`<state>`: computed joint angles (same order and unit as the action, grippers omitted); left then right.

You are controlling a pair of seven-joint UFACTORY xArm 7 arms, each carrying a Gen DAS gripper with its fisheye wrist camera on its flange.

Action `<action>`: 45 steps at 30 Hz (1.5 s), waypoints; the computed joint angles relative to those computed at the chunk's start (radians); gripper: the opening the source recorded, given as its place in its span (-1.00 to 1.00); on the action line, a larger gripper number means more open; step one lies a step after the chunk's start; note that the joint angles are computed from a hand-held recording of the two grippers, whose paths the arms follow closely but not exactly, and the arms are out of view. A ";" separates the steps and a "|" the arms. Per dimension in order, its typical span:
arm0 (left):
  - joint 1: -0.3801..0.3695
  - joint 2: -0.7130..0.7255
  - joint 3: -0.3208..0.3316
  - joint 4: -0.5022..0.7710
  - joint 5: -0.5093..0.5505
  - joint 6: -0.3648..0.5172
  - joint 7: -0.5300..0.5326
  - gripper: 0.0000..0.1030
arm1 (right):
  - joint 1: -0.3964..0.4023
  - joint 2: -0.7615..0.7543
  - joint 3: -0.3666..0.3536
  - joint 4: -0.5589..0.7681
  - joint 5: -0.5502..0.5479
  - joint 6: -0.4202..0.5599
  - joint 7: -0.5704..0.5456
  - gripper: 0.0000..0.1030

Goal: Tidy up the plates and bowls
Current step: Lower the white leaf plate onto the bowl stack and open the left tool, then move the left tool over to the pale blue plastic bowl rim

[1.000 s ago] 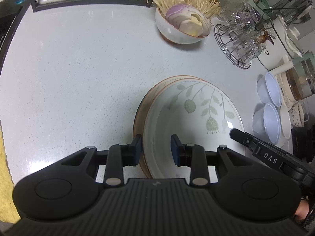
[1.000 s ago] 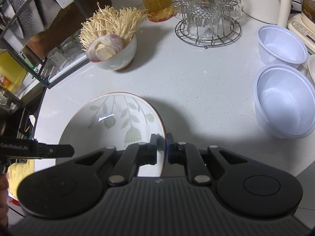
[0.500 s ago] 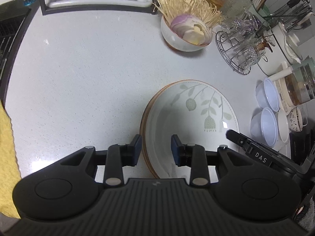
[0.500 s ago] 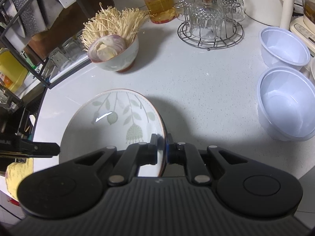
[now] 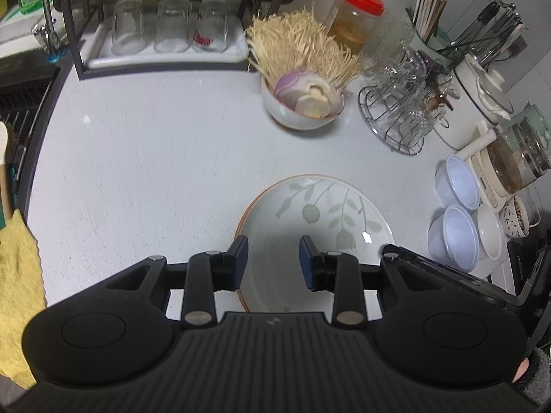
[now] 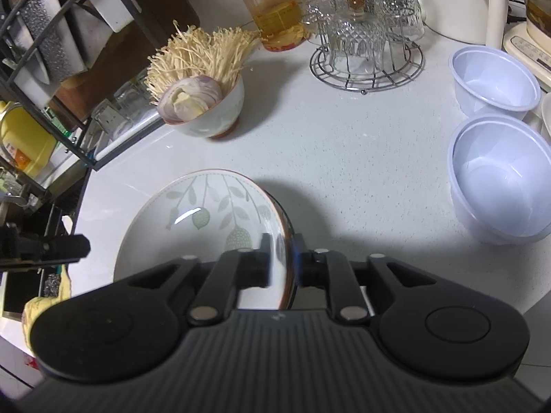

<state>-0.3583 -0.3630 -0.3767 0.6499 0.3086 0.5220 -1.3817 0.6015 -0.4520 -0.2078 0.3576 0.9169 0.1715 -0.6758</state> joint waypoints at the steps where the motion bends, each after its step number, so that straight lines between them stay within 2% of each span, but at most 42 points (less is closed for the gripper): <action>1: 0.002 -0.004 -0.009 0.007 0.008 0.011 -0.009 -0.25 | 0.003 -0.009 -0.005 -0.005 0.007 -0.002 -0.008 -0.14; 2: 0.004 -0.007 -0.017 0.015 0.017 0.021 -0.017 -0.25 | 0.008 -0.023 -0.014 -0.012 0.015 -0.006 -0.016 -0.08; 4: 0.005 -0.011 -0.039 0.037 0.040 0.044 -0.038 -0.23 | 0.006 -0.047 -0.026 -0.021 0.015 0.001 -0.026 -0.08; 6: 0.004 -0.017 -0.059 0.056 0.064 0.069 -0.064 -0.23 | -0.018 -0.076 -0.008 -0.037 -0.012 -0.003 -0.007 -0.08; 14: -0.016 -0.028 -0.131 0.158 0.166 0.175 -0.157 -0.22 | -0.144 -0.340 0.053 -0.122 -0.217 0.032 0.094 -0.08; 22: -0.052 -0.004 -0.197 0.270 0.257 0.285 -0.248 -0.20 | -0.283 -0.624 0.039 -0.164 -0.399 0.205 0.183 -0.09; 29: -0.110 0.032 -0.229 0.338 0.320 0.367 -0.319 -0.20 | -0.361 -0.843 0.007 -0.195 -0.514 0.348 0.237 -0.08; 34: -0.155 0.057 -0.225 0.370 0.347 0.413 -0.349 -0.20 | -0.401 -0.933 -0.008 -0.207 -0.547 0.408 0.260 -0.09; 38: -0.185 0.073 -0.206 0.381 0.356 0.416 -0.346 -0.20 | -0.418 -0.961 -0.014 -0.209 -0.560 0.426 0.272 -0.09; 45: -0.205 0.098 -0.147 0.376 0.364 0.341 -0.280 -0.20 | -0.431 -0.942 0.008 -0.213 -0.565 0.394 0.321 -0.08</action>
